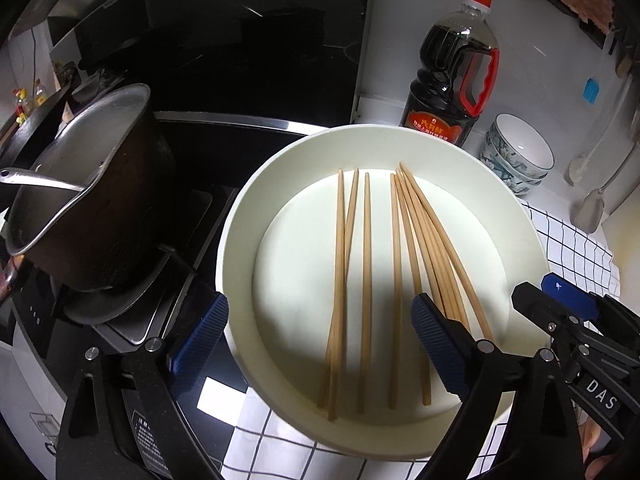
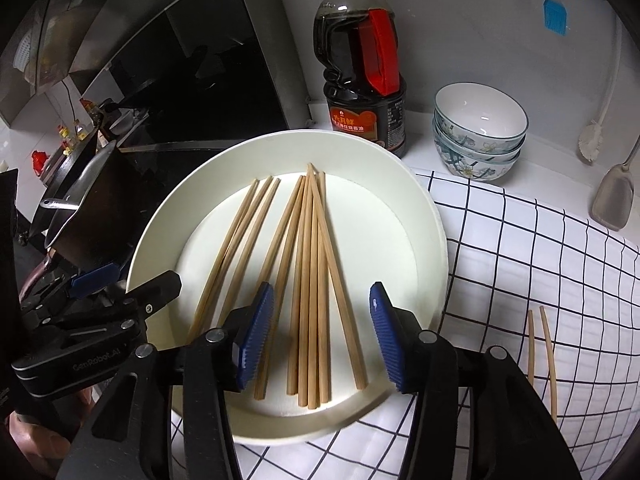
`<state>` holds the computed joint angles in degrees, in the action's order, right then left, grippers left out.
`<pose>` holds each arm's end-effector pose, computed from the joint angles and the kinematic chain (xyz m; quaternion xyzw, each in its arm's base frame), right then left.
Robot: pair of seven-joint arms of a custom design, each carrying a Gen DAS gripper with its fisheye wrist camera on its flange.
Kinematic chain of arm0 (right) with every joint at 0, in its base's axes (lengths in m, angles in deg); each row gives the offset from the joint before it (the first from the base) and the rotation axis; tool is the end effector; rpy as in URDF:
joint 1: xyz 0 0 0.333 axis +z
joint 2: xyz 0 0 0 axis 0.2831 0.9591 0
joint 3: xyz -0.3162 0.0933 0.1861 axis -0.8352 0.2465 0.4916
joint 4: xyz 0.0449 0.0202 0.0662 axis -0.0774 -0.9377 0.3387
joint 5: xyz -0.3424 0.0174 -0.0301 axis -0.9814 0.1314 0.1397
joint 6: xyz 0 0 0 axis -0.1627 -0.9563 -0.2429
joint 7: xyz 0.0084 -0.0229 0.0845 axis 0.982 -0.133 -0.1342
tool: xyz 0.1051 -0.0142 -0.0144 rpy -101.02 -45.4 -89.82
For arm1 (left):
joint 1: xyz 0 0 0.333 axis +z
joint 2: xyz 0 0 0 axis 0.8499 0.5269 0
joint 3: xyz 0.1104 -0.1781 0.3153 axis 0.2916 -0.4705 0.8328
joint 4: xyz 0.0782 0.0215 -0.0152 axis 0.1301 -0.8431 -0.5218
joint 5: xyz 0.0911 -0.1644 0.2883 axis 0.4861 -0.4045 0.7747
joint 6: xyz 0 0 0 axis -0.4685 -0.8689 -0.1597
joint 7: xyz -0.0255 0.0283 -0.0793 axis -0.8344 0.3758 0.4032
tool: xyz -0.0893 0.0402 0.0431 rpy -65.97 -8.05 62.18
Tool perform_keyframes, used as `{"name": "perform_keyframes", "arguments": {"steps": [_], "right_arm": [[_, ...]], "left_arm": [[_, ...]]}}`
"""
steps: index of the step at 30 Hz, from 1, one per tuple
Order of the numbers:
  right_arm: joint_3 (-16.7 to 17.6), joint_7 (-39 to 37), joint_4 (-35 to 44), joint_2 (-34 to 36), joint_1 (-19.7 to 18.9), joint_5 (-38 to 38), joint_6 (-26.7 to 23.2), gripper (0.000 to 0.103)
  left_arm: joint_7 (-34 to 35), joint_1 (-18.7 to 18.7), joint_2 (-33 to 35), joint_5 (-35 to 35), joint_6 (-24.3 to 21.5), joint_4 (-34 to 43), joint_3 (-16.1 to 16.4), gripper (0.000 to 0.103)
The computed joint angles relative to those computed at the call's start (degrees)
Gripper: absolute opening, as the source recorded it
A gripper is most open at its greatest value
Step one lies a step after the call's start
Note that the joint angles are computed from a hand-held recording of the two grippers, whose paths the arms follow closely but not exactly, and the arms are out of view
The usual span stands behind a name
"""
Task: Organize utensils
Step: 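Withdraw both open tools from the basin toward the last two chopsticks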
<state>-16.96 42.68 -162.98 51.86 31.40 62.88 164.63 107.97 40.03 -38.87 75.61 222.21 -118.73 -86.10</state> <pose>0.4366 0.1397 0.5155 -0.7446 0.5925 -0.1034 0.2895 0.3974 -0.2802 0.5166 -0.7421 0.6115 -0.1933 0.1949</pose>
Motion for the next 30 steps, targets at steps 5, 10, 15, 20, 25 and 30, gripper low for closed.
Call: {"name": "perform_keyframes", "arguments": {"steps": [5, 10, 15, 20, 25, 30], "right_arm": [[-0.55, -2.20, -1.49, -1.98, 0.50, 1.61, -0.22, 0.050], [-1.17, -4.67, -3.35, -4.65, 0.52, 3.90, -0.78, 0.052], [-1.50, -6.31, -5.48, -7.66, -0.42, 5.05, -1.41, 0.052], [-1.65, -6.91, -7.59, -10.09, -2.18, 5.01, -2.14, 0.052], [-2.20, -7.40, -10.59, -13.05, -4.39, 4.52, -2.03, 0.053], [-4.39, -9.38, -13.70, -15.53, -6.25, 6.18, -1.88, 0.054]], "left_arm": [[-2.17, -0.55, -1.16, 0.88, -1.59, 0.11, -0.89, 0.094], [-3.70, -1.61, -2.07, 1.22, -3.26, 0.48, -1.73, 0.094], [-4.92, -2.79, -2.64, 1.18, -4.41, 0.86, -2.50, 0.094], [-6.38, -4.18, -2.41, 1.08, -4.71, 1.45, -3.38, 0.094], [-7.63, -5.83, -1.21, 1.50, -4.69, 2.68, -4.37, 0.094], [-8.13, -7.83, 1.11, 2.26, -4.18, 4.44, -5.32, 0.094]]}}
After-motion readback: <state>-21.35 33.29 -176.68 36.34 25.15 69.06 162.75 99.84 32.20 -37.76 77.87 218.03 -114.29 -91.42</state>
